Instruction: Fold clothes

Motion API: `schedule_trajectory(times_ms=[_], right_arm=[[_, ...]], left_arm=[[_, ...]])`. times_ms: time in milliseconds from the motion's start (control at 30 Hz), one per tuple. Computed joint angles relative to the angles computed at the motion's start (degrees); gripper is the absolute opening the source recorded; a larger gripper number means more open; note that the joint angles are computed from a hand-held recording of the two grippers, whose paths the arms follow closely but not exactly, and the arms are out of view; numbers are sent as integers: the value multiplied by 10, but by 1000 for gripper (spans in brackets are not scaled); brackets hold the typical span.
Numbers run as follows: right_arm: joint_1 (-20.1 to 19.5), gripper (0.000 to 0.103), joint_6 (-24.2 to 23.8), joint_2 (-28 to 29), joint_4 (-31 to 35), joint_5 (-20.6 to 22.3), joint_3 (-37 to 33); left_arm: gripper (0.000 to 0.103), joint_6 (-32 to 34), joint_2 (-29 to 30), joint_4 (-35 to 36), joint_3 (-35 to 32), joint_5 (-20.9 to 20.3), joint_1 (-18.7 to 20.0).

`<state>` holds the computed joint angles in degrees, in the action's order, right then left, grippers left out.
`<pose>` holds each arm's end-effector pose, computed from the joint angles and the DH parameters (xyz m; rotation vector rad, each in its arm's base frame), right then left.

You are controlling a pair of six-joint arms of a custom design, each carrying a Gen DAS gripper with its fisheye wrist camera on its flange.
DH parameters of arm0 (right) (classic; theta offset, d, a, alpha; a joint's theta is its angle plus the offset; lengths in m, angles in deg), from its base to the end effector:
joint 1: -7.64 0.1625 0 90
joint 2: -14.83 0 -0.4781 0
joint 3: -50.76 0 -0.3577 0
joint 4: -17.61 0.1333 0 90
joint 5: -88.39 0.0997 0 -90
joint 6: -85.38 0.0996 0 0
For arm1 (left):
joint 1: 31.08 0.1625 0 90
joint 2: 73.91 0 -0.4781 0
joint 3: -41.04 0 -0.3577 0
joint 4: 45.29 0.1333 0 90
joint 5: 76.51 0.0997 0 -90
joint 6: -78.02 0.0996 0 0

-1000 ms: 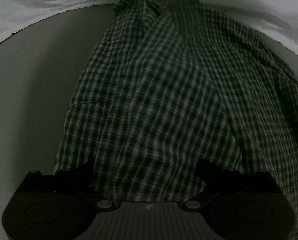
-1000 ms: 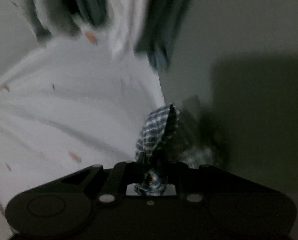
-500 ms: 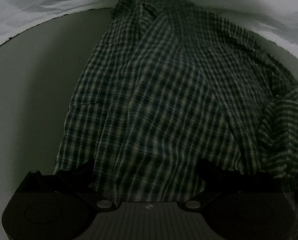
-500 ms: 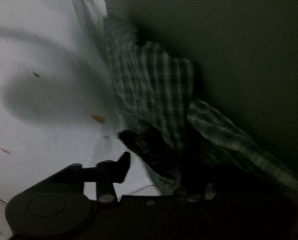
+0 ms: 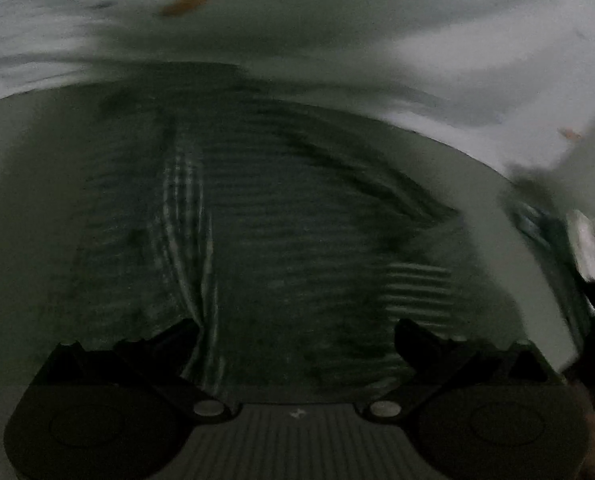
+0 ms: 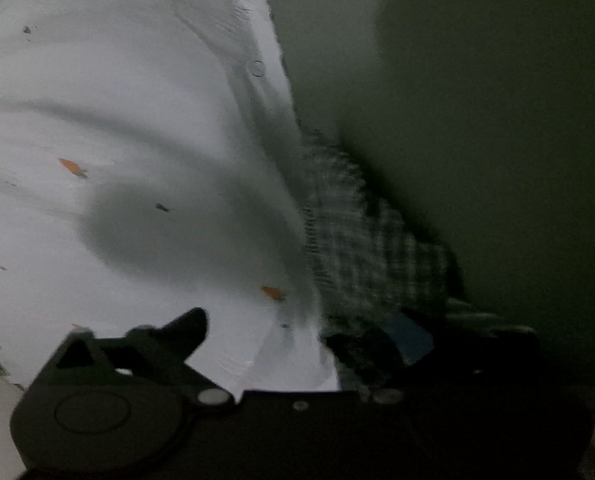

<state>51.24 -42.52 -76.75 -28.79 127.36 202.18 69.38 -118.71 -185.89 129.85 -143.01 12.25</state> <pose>-0.0026 -0.2935 0.2196 0.9320 1.7088 -1.3925 -0.3949 -0.6103 0.1716 0.8812 2.6600 -0.4134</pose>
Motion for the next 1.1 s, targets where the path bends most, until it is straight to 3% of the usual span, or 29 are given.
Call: schedule_trajectory(times_ms=[167,333,433,633,833,933,1000,1033,1100], right_arm=[[-25,103,-49,-41,41,0,0],[-55,103,15,-33,-41,-32,25],[-61,103,45,-24,-80,-42,35],[-60,103,31,-17,-81,-46,35],[-50,103,27,-13,-78,-38,30],[-52,103,26,-13,-80,-41,32],[-56,103,21,-16,-75,-44,34],[-56,103,17,-18,-69,-44,33],[-53,103,6,-21,-57,-41,30]], left_arm=[[102,50,31,9,-28,-44,-11],[102,79,48,-10,-29,-22,-25],[102,95,41,-22,-19,7,-29],[98,75,27,-36,6,108,-24],[72,56,7,-7,31,199,-8],[62,17,-8,-5,43,256,1],[60,-42,-22,27,38,274,11],[60,-67,-29,43,35,274,18],[60,-91,-56,11,43,201,33]])
